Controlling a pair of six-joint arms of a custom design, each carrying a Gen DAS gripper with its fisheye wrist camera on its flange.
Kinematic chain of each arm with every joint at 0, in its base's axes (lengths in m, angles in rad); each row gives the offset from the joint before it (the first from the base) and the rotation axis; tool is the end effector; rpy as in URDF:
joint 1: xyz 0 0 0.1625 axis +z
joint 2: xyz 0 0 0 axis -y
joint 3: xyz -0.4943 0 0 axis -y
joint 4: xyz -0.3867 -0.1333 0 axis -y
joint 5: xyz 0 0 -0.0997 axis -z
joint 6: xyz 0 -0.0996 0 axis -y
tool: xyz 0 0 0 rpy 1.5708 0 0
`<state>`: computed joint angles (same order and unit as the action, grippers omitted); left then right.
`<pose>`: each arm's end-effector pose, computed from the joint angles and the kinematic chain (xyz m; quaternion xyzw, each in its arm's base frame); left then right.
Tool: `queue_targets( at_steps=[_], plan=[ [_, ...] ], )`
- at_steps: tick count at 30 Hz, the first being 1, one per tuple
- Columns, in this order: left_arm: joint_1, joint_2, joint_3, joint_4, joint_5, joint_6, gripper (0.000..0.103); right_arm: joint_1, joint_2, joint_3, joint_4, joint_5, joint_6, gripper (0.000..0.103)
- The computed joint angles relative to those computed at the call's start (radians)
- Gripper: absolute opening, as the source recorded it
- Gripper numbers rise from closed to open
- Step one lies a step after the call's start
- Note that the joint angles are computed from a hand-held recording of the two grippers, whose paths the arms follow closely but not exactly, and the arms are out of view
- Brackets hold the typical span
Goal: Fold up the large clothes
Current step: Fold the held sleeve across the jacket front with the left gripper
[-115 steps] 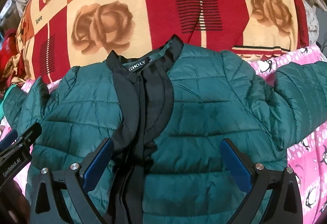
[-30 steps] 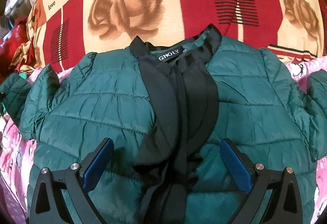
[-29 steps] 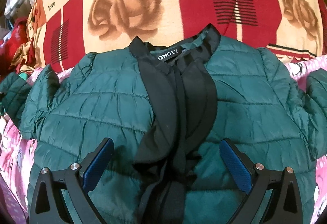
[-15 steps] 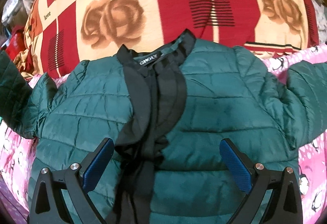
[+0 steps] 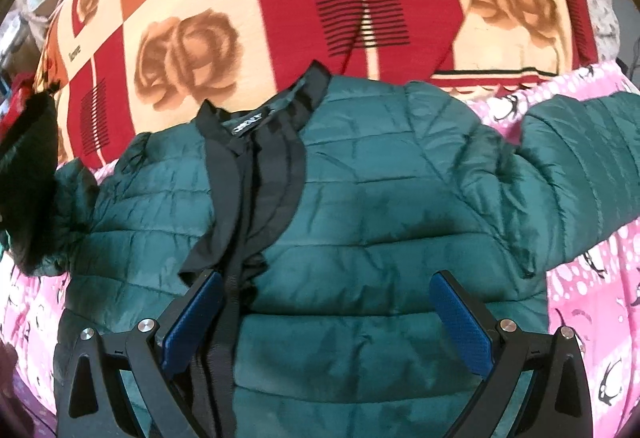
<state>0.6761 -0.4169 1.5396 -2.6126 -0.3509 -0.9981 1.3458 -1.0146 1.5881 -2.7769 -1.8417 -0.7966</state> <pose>-0.4166 -0.6250 -0.0280 -0.0192 0.8191 -0.4450 0.3615 -0.0573 -0.7285 0.3540 0.2252 -0.9153 0.2061 0.2626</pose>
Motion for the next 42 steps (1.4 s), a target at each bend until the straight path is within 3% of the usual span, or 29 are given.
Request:
queue_targets(
  at_steps=[13,24,28,30,32,34,36,42],
  plan=[
    [0.019,0.178,-0.254,0.004,-0.105,0.172,0.009,-0.026,0.003,-0.056,0.015,-0.016,-0.012,0.103],
    [0.049,0.283,-0.409,0.107,-0.213,0.187,0.009,-0.051,0.016,-0.109,0.03,-0.051,-0.019,0.103],
    [0.043,0.299,-0.433,0.159,-0.198,0.178,0.009,-0.063,0.014,-0.119,0.047,-0.048,-0.009,0.103],
    [0.042,0.295,-0.43,0.157,-0.22,0.187,0.015,-0.067,0.012,-0.128,0.067,-0.046,0.013,0.103],
    [0.041,0.282,-0.408,0.109,-0.267,0.216,0.03,-0.07,0.009,-0.133,0.09,-0.036,0.034,0.103],
    [0.033,0.263,-0.372,0.055,-0.295,0.229,0.053,-0.07,0.002,-0.128,0.099,-0.026,0.047,0.103],
    [0.014,0.241,-0.329,-0.006,-0.281,0.247,0.062,-0.066,-0.004,-0.121,0.102,-0.019,0.048,0.103],
    [-0.036,0.141,-0.184,-0.045,-0.212,0.216,0.067,-0.046,-0.027,-0.105,0.151,0.041,0.068,0.103]
  ],
)
